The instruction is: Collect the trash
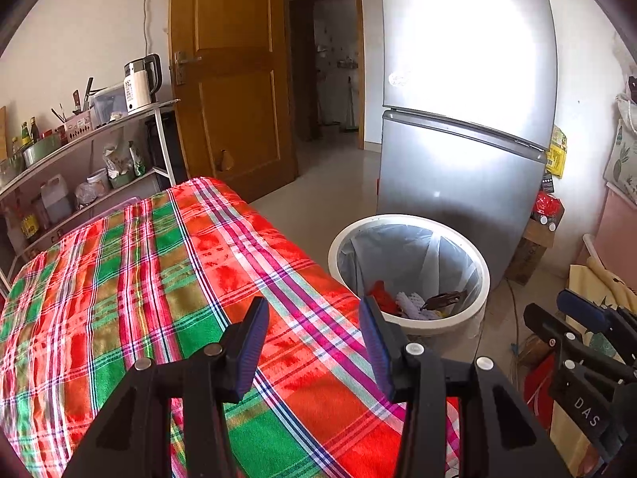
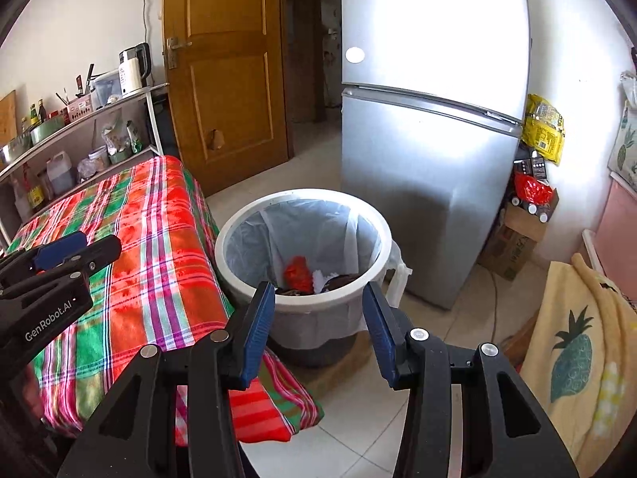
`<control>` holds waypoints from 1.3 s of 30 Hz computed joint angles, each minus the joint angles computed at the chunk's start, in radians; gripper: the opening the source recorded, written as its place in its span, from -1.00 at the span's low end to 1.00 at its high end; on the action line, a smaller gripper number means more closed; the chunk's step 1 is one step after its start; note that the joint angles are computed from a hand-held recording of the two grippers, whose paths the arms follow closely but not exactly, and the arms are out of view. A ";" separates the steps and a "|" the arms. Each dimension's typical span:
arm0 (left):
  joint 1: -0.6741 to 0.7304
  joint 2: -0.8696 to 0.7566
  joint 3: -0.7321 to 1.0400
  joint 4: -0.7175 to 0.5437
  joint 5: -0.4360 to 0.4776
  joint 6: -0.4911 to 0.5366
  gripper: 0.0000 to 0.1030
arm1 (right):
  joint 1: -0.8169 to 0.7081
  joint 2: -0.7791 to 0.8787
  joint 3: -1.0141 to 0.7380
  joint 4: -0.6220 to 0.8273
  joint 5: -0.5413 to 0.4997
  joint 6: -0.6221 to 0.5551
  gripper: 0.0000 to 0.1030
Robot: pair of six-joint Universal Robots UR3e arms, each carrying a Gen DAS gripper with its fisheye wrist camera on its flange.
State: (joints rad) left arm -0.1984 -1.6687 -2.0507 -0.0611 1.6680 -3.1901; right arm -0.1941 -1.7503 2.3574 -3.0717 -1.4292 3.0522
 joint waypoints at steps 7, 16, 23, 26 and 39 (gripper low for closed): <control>-0.006 -0.016 0.009 -0.002 0.004 0.007 -0.09 | 0.000 0.017 -0.003 -0.005 -0.002 0.007 -0.09; -0.012 -0.037 0.026 -0.011 0.001 0.004 -0.09 | 0.003 0.021 -0.004 -0.011 -0.008 0.008 -0.09; -0.010 -0.034 0.021 -0.008 0.000 0.004 -0.09 | 0.008 0.017 -0.006 -0.006 -0.010 0.011 -0.09; -0.008 -0.032 0.019 -0.008 -0.002 0.004 -0.09 | 0.012 0.022 -0.010 -0.005 -0.011 0.010 -0.09; -0.009 -0.034 0.020 -0.011 0.008 0.001 -0.09 | 0.017 0.030 -0.014 -0.009 -0.013 0.010 -0.09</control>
State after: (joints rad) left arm -0.2071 -1.7031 -2.0304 -0.0725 1.6755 -3.1893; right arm -0.1767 -1.7205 2.3438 -3.0804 -1.4418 3.0627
